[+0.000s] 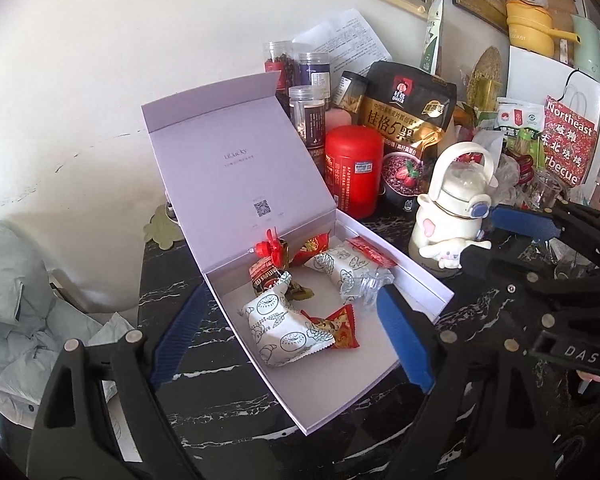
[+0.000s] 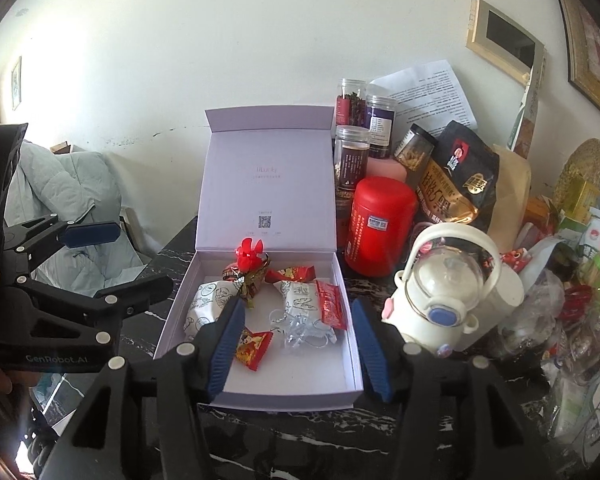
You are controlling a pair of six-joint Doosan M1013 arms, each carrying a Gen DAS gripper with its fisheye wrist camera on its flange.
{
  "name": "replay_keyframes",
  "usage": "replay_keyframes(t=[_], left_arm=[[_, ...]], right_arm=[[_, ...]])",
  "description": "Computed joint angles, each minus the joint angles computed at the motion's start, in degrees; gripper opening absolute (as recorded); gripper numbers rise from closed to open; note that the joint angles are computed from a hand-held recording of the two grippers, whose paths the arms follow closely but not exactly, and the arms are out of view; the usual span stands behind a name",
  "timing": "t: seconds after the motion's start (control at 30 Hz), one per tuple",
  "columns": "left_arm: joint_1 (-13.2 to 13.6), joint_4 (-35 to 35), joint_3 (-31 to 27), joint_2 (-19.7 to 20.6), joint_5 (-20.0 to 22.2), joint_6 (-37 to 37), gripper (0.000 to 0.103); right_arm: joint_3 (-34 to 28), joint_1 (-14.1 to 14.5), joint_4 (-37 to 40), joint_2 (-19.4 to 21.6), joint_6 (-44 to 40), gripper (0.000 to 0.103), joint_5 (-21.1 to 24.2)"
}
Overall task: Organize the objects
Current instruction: 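Withdraw both open grippers up and away from the box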
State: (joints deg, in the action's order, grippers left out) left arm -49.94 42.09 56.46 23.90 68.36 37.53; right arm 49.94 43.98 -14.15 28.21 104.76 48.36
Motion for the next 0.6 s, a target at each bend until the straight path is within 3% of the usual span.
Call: replay_keyframes(t=[0.33,0.6], left_arm=[[-2.4,4.1,1.3,-1.5,3.7,-4.1,0.099],[-4.3,4.9,3.1,-2.9,3.6,-4.6,0.099]], right_arm=[[3.0,1.8,-6.4,-2.8,5.1,0.091,1.3],[6.6,3.3,-11.5,-5.4,10.9,0.097,1.4]])
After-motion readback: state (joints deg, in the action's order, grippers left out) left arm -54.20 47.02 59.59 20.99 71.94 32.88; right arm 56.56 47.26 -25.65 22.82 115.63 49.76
